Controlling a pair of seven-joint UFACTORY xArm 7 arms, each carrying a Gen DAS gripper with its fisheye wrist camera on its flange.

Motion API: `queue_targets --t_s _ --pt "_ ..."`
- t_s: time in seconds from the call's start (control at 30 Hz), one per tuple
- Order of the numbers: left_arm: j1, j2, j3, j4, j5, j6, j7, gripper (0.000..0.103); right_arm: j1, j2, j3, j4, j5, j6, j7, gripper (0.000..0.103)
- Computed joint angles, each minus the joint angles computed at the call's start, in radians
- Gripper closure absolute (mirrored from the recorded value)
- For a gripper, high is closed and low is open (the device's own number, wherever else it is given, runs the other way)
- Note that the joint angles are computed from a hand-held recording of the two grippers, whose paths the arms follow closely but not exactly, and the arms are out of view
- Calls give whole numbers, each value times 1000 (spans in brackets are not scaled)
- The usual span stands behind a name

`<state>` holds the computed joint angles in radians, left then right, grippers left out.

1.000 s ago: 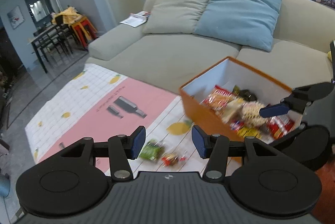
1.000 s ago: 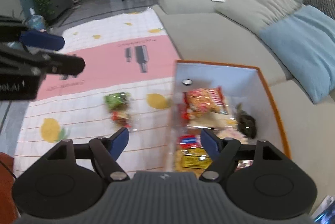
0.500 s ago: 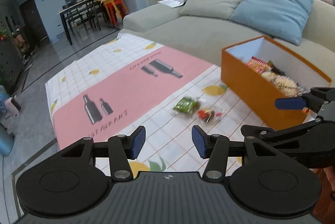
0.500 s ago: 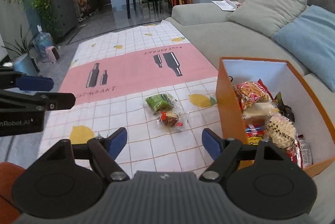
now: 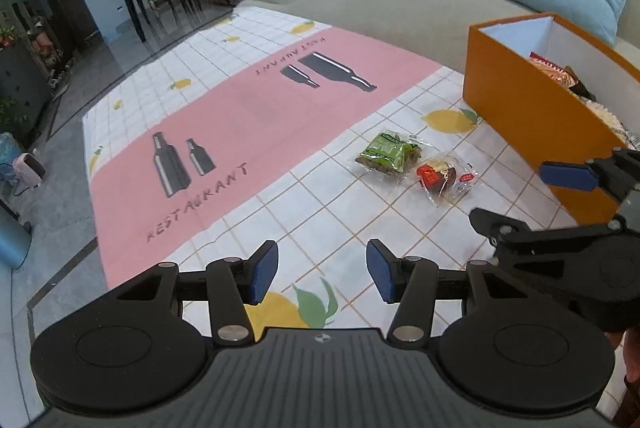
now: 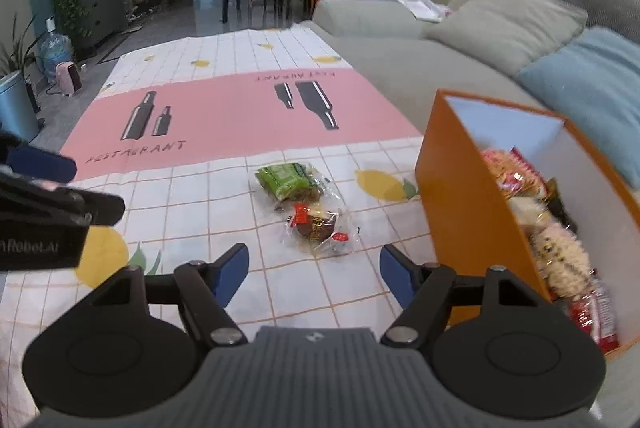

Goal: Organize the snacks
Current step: 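Move both tools back toward the small green and red packs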

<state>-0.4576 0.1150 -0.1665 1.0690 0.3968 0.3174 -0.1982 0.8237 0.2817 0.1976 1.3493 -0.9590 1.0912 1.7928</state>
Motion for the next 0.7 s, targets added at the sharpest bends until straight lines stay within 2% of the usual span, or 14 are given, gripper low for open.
queue_targets --t_s 0.13,0.4,0.47,0.6,0.7 --pt "6 63 -13 56 -67 6 66 43 -33 -1 -18 -34 -19 -70 24 43" --pt "-20 176 -4 158 -106 -9 177 43 -74 40 -51 -45 -60 -180 15 51" --pt "-39 203 14 184 -93 -23 183 43 -83 44 -61 -53 -75 -220 16 54" --pt "-28 255 2 243 -148 -7 243 41 -100 46 -80 -79 -114 -296 41 55" --pt "-42 275 22 264 -150 -17 254 38 -115 46 -91 -99 -150 -365 74 55"
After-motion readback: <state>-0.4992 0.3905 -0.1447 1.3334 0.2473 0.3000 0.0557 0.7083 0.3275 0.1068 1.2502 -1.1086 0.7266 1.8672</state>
